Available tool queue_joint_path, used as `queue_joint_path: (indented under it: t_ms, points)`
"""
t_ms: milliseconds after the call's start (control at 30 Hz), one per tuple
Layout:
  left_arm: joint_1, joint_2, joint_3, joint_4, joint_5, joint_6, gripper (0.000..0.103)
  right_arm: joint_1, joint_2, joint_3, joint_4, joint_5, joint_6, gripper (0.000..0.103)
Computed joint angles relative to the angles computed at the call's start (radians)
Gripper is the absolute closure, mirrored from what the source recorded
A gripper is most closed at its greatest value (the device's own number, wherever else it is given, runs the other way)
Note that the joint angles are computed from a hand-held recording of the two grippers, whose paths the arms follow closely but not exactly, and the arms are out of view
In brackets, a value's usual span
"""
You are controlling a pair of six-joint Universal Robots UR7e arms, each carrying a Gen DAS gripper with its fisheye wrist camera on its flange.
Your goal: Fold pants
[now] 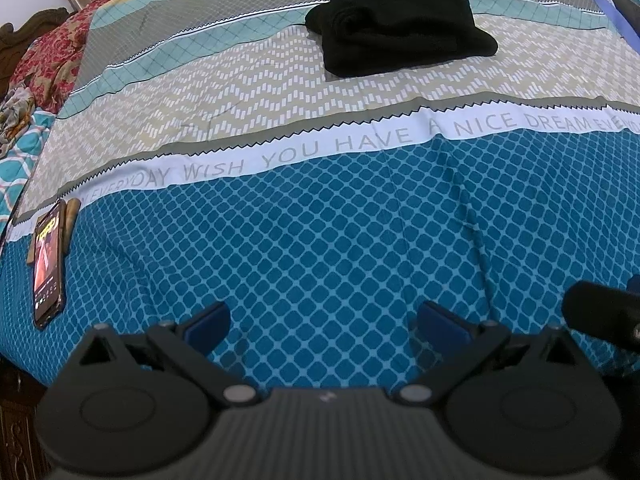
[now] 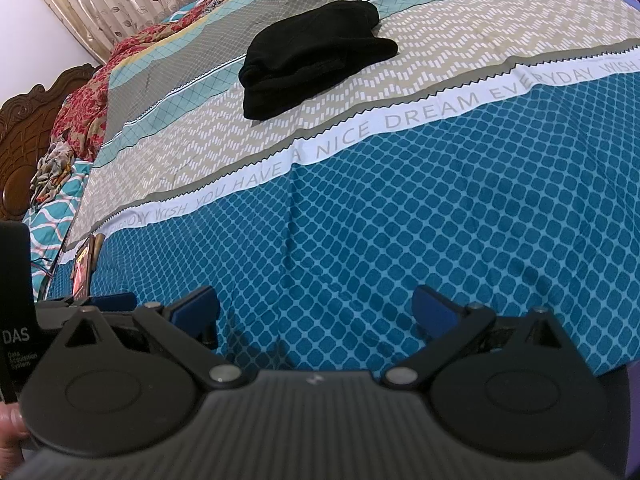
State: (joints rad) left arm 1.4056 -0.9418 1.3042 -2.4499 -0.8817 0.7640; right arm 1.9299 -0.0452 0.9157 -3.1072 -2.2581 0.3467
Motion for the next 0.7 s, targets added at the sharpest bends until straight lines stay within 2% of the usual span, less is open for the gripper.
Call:
queue_joint_path:
  t_ms: [700]
  points:
    - [0.001, 0.005, -0.009, 0.017, 0.003, -0.013, 0.0, -0.001, 0.001, -0.003, 0.005, 0.0, -0.002, 0.0]
